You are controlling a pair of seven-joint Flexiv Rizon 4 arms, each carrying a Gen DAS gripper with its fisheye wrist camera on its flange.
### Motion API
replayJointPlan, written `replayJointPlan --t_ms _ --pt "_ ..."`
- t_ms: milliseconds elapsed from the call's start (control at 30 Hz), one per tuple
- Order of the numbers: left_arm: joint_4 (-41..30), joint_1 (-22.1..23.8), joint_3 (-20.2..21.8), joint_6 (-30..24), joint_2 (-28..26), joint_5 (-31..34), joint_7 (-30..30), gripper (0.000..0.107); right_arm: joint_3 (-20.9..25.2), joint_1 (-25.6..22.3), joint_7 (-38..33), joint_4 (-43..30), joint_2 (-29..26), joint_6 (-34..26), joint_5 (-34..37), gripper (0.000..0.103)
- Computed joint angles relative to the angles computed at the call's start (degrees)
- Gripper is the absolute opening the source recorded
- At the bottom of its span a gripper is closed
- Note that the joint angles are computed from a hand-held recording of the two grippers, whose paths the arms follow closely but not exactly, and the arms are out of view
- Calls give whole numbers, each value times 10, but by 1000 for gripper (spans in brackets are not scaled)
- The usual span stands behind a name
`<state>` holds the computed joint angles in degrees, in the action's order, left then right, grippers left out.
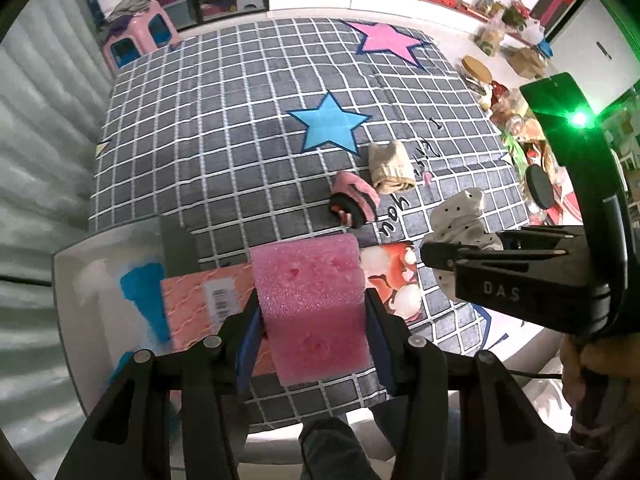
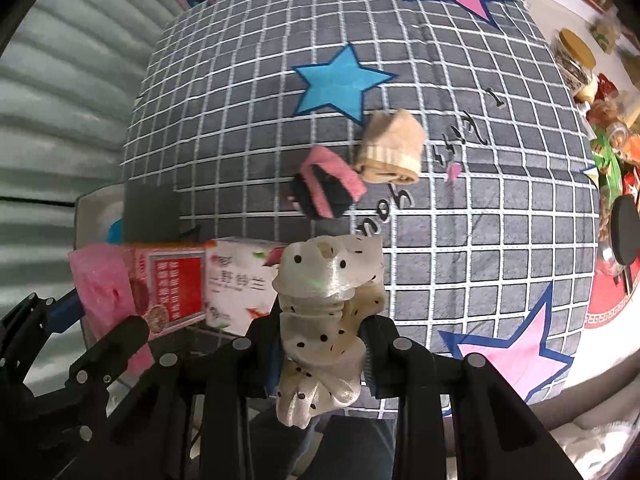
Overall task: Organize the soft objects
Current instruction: 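Carry the pink foam block and polka-dot scrunchie with both grippers over the white box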
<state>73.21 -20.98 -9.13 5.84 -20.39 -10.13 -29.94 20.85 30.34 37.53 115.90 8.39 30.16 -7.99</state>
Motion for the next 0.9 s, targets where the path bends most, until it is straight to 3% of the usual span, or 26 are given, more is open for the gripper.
replayJointPlan --t_ms 333,900 --pt "-35 27 8 1 -14 -30 -32 52 -19 6 -68 -71 -50 -27 -26 33" --pt "-123 80 30 20 -78 -39 -141 52 -56 16 -233 -223 -154 -66 -52 33"
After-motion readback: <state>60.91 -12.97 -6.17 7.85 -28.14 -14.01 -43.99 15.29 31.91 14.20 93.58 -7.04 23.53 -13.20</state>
